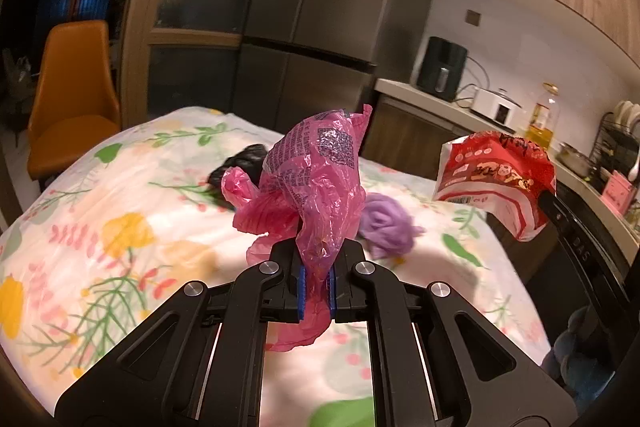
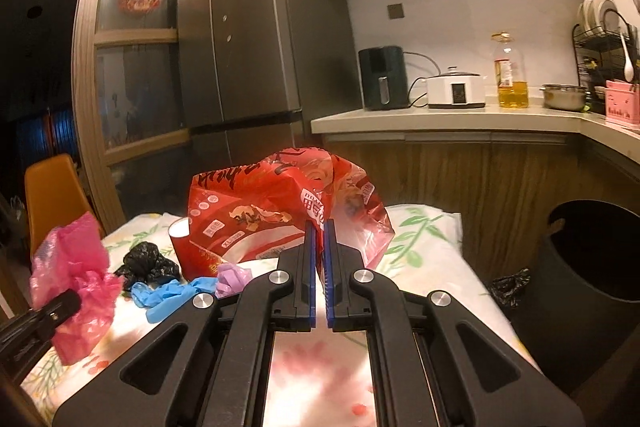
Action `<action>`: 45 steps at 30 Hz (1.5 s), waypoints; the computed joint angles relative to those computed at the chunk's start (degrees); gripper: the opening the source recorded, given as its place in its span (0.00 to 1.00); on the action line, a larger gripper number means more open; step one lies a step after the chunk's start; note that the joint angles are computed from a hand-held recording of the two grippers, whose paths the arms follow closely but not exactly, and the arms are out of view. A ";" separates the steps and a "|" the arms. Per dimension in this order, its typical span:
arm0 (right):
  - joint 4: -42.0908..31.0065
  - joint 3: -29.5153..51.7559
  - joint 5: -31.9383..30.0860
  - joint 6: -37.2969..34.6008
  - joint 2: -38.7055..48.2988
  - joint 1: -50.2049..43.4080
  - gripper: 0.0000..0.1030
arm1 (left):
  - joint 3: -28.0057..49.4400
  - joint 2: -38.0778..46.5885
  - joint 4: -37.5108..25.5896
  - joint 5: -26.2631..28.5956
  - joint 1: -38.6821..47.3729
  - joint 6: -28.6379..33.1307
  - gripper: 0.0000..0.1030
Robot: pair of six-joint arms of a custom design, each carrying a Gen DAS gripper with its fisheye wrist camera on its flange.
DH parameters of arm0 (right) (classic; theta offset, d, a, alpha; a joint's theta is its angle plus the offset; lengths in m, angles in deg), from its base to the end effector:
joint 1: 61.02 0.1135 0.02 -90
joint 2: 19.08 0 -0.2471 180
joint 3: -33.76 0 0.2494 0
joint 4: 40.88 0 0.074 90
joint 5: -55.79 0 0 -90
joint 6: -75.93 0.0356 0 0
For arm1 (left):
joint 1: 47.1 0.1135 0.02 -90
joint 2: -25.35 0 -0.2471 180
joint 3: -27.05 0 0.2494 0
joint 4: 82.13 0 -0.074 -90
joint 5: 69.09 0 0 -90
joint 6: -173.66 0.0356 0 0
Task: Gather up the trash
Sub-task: 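Carry the pink bag and red printed bag in both grippers over the bin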
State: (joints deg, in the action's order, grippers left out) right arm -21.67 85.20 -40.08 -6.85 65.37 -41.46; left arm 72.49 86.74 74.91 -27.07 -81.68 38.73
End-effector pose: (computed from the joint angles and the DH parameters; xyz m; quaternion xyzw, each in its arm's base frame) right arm 0.2923 0.1077 0.1975 -0.1159 0.7780 0.1819 0.5901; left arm 0.1942 -0.1017 0.2004 -0.2490 0.8051 0.0301 0.5375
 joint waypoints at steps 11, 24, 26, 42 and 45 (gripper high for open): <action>-3.29 -8.43 -6.33 1.35 -12.94 -11.09 0.04 | 9.87 11.80 1.46 -1.96 -8.05 1.14 0.06; -4.60 -10.57 -13.55 1.62 -18.30 -28.21 0.04 | 26.76 29.63 7.20 0.19 -12.98 10.26 0.06; -4.23 -10.46 -14.23 1.70 -18.20 -30.45 0.04 | 29.88 32.36 7.74 0.87 -13.41 11.83 0.07; -0.01 -5.85 -17.87 2.74 -10.45 -45.28 0.04 | 52.37 50.86 9.88 5.94 -16.28 20.91 0.07; 0.12 -4.03 -17.50 2.82 -8.44 -46.51 0.04 | 57.43 54.33 9.84 7.10 -16.44 22.42 0.07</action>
